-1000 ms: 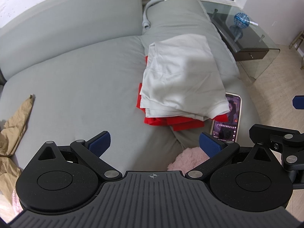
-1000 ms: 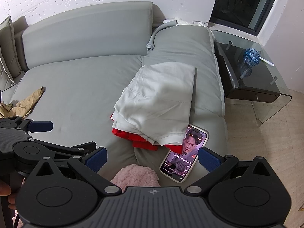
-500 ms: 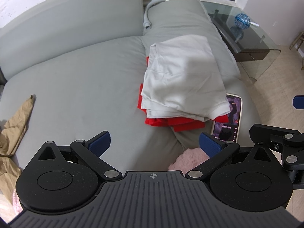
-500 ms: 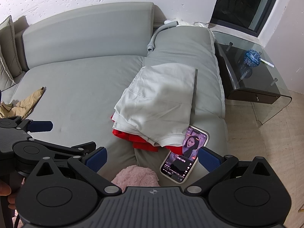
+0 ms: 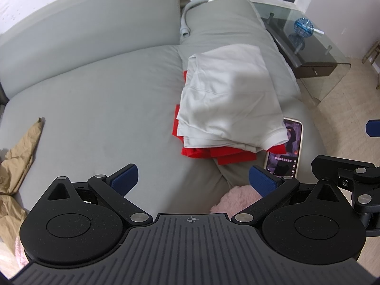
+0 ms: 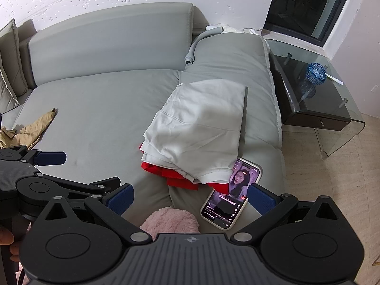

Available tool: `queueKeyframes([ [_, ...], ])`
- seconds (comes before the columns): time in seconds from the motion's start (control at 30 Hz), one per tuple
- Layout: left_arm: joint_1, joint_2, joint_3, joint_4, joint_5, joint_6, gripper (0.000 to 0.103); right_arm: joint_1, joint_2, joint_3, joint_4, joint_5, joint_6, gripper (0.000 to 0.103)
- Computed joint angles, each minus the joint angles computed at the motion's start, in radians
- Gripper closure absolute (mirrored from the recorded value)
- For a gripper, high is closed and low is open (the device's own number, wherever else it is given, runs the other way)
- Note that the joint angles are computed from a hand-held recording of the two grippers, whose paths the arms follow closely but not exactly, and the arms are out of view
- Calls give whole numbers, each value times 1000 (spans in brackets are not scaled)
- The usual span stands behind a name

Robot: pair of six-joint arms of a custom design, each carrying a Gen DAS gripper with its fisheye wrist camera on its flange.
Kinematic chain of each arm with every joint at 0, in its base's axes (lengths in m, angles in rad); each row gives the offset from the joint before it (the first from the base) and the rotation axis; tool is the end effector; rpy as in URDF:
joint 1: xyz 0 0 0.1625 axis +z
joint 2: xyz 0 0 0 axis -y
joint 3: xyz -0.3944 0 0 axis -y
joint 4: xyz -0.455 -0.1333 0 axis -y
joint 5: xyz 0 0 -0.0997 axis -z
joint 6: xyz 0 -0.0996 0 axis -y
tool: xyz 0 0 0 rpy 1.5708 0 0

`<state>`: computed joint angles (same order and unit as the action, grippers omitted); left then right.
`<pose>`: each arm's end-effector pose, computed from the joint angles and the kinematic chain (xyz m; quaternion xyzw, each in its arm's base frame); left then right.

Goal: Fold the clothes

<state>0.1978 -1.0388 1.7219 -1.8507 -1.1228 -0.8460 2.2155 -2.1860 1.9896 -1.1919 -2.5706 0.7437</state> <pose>-0.5629 -0.2928 0.0935 0.2918 0.9107 -0.1080 0.2717 0.2240 -0.2156 0.5023 0.0004 -0.8751 0.2439 0.4180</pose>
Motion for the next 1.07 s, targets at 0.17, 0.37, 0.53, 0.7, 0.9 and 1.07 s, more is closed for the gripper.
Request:
queueKeyframes([
  [0.17,0,-1,3,-3,0,1,1,0,0,0,0,-1,2,1],
  [0.37,1,-2,5,-4,-2,1,1,0,0,0,3,-1,4,1],
  [0.53,2,-1,4,-5,-3,4,1,-2,0,1,2,0,3,1],
  [0.7,1,-1,4,-5,-4,3,1,-1,1,0,4,0,5,1],
  [0.9,2,-3,5,-5,-7,1,1,0,2,-1,6,0,9,1],
  [1.07,-2,-8,13,-12,-1,0,1,0,-1,3,2,1,9,1],
])
